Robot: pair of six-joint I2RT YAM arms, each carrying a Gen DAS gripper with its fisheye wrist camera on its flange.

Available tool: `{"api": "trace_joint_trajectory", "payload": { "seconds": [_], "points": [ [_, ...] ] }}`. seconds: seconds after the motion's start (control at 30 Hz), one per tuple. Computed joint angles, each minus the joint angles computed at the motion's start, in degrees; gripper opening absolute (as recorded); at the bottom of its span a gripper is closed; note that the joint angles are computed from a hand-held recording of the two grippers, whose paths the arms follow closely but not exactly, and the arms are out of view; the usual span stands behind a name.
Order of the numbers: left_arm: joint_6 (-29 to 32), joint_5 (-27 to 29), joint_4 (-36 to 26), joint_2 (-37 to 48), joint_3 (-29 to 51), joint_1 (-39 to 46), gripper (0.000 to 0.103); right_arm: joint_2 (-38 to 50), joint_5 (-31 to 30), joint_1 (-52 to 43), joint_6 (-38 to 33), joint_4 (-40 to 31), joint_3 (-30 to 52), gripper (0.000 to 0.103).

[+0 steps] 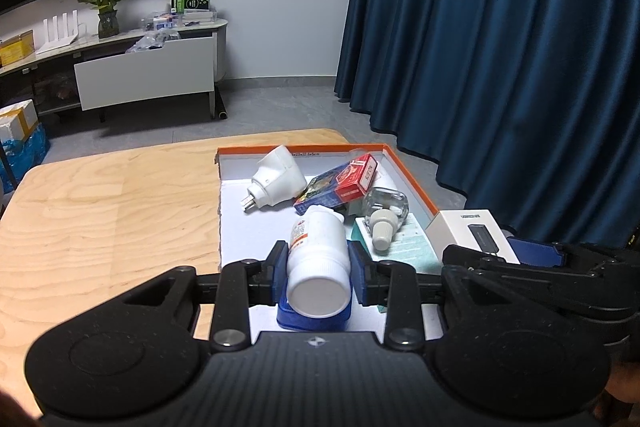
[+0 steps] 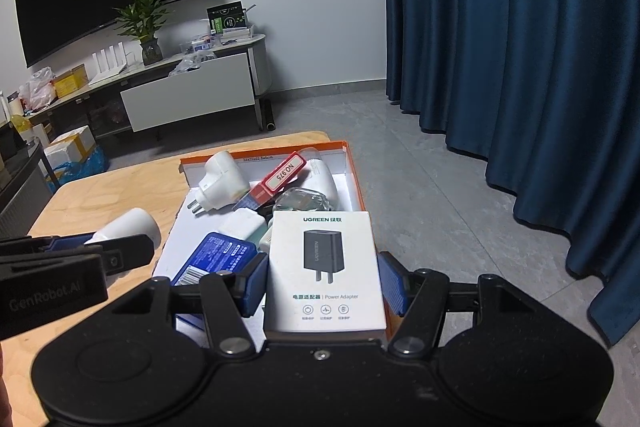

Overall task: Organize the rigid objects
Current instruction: 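Lower the pill bottle and adapter box into the orange-rimmed box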

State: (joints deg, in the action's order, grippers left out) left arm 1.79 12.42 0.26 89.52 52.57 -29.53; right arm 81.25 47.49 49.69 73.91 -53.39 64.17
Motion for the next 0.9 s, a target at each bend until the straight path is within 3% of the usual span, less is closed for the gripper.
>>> {"api": "trace_joint_trajectory", "payload": {
  "seconds": [0.9],
  "points": [
    [-1.05,-0.67,-0.38,4.12,3.81,-0.84,0.034,-0.47,-2.47,-3.81,-6.54,5.11,-0.25,0.071]
  ]
}}
